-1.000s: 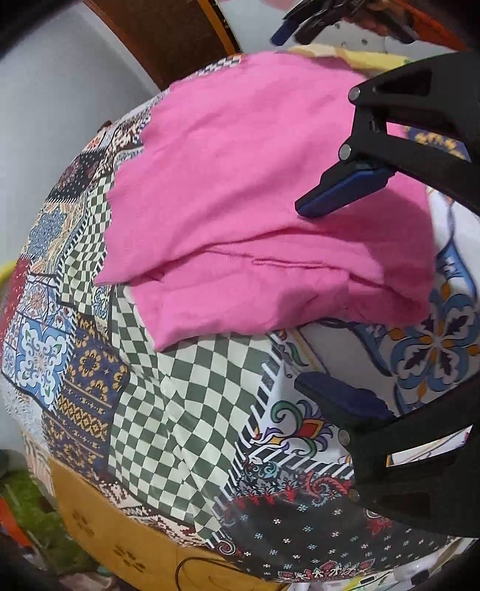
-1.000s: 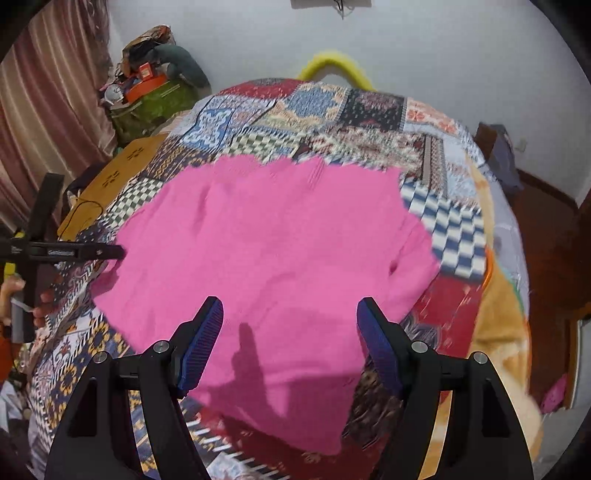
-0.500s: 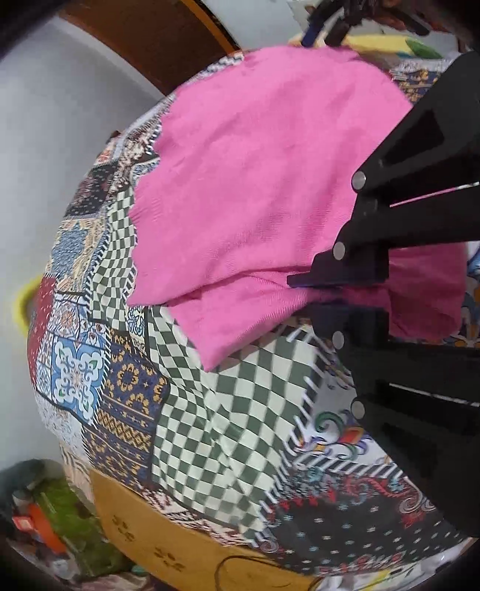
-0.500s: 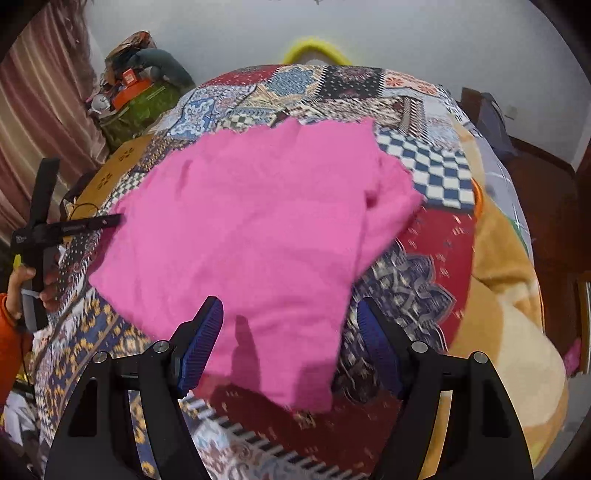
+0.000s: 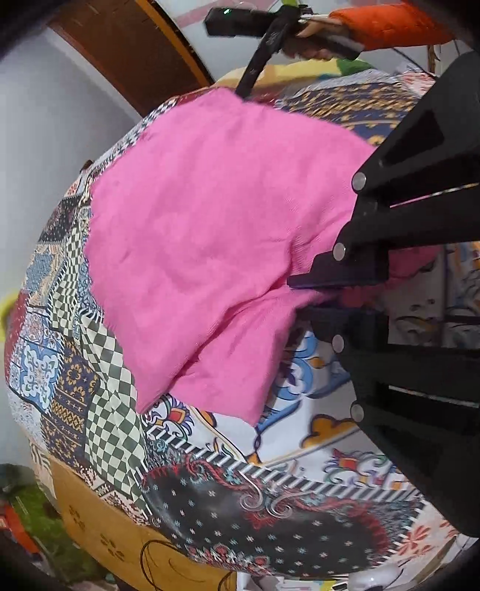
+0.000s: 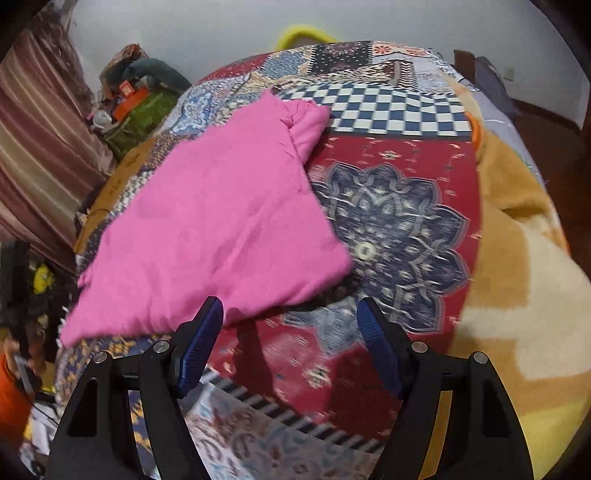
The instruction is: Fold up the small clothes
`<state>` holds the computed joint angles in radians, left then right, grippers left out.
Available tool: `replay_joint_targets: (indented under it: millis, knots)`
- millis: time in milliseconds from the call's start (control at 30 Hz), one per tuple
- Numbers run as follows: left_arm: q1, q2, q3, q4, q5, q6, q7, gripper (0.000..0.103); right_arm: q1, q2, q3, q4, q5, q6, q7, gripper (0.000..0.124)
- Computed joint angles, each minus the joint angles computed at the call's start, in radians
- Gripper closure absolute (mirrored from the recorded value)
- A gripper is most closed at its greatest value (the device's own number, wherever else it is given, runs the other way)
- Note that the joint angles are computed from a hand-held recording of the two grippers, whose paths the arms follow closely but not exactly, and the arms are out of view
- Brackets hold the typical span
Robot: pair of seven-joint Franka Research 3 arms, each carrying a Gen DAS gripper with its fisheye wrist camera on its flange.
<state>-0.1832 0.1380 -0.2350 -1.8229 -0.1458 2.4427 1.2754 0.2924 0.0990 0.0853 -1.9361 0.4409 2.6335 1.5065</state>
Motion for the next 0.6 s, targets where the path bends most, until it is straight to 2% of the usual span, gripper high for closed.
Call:
replay_joint_targets:
  millis: [33, 100, 133, 167, 200, 300, 400, 567, 600]
  knots:
    - [-0.002, -0.012, 0.005, -0.008, 0.022, -0.001, -0.017, 0.093, 0.001, 0.009, 0.003, 0.009, 0.013, 0.006, -0.008, 0.054]
    - [-0.003, -0.021, 0.017, -0.011, 0.077, 0.003, -0.056, 0.082, 0.001, 0.034, 0.009, 0.036, 0.036, 0.015, -0.019, 0.072]
    - [-0.001, -0.021, 0.027, -0.010, 0.111, 0.010, -0.087, 0.077, 0.001, 0.043, 0.010, 0.044, 0.042, 0.020, -0.020, 0.077]
    - [0.000, -0.021, 0.036, -0.009, 0.145, 0.020, -0.125, 0.069, 0.002, 0.048, 0.012, 0.048, 0.049, 0.027, -0.022, 0.092]
    - [0.004, -0.018, 0.043, -0.006, 0.168, 0.030, -0.152, 0.065, 0.002, 0.057, 0.013, 0.060, 0.049, 0.024, -0.026, 0.113]
    - [0.029, 0.014, 0.052, 0.034, 0.183, 0.023, -0.171, 0.065, -0.005, 0.076, 0.015, 0.091, 0.059, -0.004, -0.055, 0.116]
    - [0.058, 0.073, 0.046, 0.106, 0.129, -0.014, -0.141, 0.065, -0.002, 0.088, -0.004, 0.122, -0.015, -0.021, -0.038, 0.116]
    - [0.082, 0.150, 0.024, 0.192, 0.064, -0.016, -0.102, 0.065, -0.008, 0.129, -0.036, 0.204, -0.120, -0.032, 0.020, 0.117]
    - [0.085, 0.170, 0.017, 0.217, 0.050, -0.016, -0.088, 0.062, -0.003, 0.143, -0.047, 0.228, -0.161, -0.032, 0.048, 0.117]
